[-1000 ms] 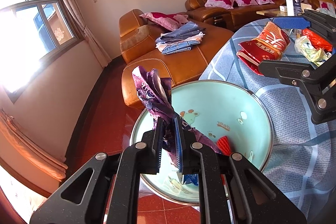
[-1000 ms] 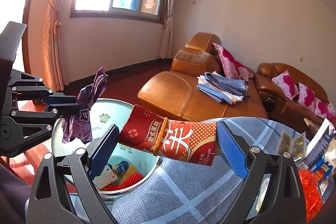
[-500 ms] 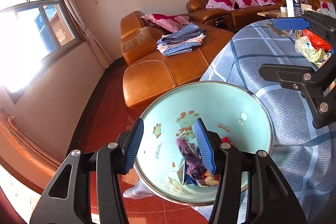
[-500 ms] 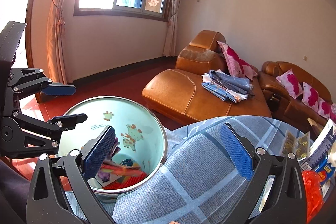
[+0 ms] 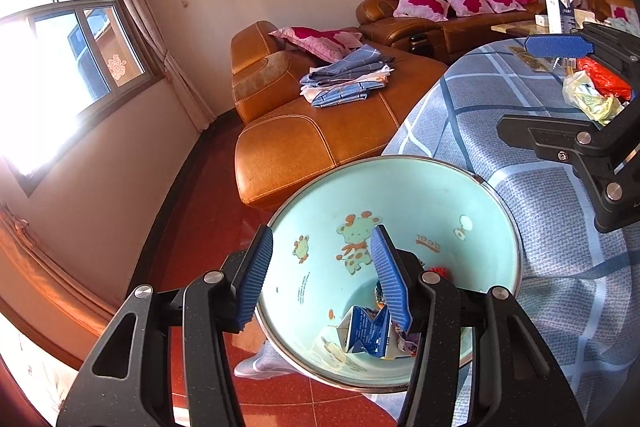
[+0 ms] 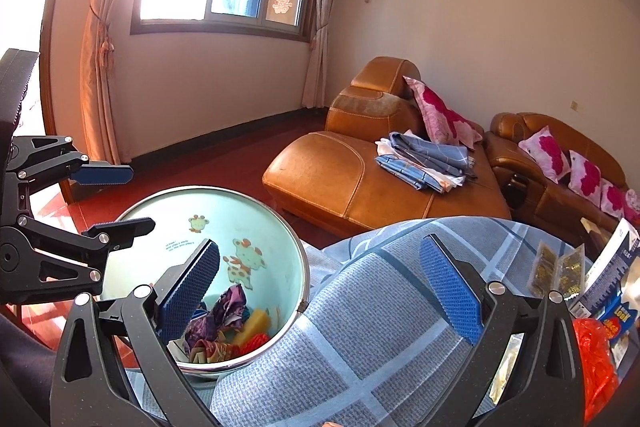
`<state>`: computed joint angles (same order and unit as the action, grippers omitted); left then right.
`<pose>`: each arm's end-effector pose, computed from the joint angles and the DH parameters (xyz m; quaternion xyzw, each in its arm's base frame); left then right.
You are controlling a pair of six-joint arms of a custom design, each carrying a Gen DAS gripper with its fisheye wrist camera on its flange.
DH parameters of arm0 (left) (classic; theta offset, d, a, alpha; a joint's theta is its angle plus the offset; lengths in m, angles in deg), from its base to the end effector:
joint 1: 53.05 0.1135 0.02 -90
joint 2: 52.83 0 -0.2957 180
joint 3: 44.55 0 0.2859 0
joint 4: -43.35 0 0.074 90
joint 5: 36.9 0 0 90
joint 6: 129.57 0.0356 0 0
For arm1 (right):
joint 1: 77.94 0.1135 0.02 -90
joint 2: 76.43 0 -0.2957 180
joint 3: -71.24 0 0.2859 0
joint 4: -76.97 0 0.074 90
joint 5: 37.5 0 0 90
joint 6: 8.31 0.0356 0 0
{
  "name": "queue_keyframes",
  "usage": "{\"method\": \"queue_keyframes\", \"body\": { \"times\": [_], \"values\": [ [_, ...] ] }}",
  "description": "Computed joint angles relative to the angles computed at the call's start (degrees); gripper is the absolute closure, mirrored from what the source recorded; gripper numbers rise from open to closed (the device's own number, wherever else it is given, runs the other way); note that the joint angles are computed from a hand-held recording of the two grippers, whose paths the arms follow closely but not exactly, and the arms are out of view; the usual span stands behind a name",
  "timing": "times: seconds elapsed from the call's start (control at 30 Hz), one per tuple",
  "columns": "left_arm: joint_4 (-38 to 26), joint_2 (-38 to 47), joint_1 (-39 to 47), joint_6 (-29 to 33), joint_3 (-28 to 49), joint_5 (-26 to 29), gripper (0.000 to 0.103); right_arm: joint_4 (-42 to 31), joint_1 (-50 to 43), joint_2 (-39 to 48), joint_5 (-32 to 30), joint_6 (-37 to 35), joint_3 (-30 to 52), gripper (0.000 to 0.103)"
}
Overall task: Collect trash
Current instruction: 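Move both grippers back over the table toward the plastic bags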
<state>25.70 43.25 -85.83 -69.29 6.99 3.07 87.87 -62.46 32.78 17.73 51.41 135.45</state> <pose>0.2672 -0.1396 0.1213 -0.0781 0.8820 0.2379 0.3991 0.3848 0.1276 0.1327 -0.4568 0.7222 0.2041 0.4776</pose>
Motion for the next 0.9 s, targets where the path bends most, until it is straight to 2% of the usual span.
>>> {"method": "queue_keyframes", "body": {
  "times": [0.27,0.47,0.57,0.7,0.9],
  "values": [
    [0.6,-0.7,-0.4,0.0,-0.3,-0.6,0.043,2.3,-0.3,-0.2,0.9,1.1,-0.9,0.005],
    [1.9,-0.3,-1.6,0.8,0.6,0.4,0.039,9.9,-1.2,-1.5,7.4,7.5,-4.1,0.005],
    [3.1,0.3,-3.0,1.7,1.7,0.6,0.031,11.3,-2.5,-3.0,10.5,8.5,-5.9,0.005],
    [5.1,2.6,-5.0,4.2,4.8,1.8,0.031,11.6,-5.9,-6.6,13.1,9.2,-9.2,0.005],
    [10.1,7.8,-8.5,9.4,10.9,4.6,0.03,11.3,-15.7,-12.2,14.4,10.6,-14.3,0.005]
  ]
}}
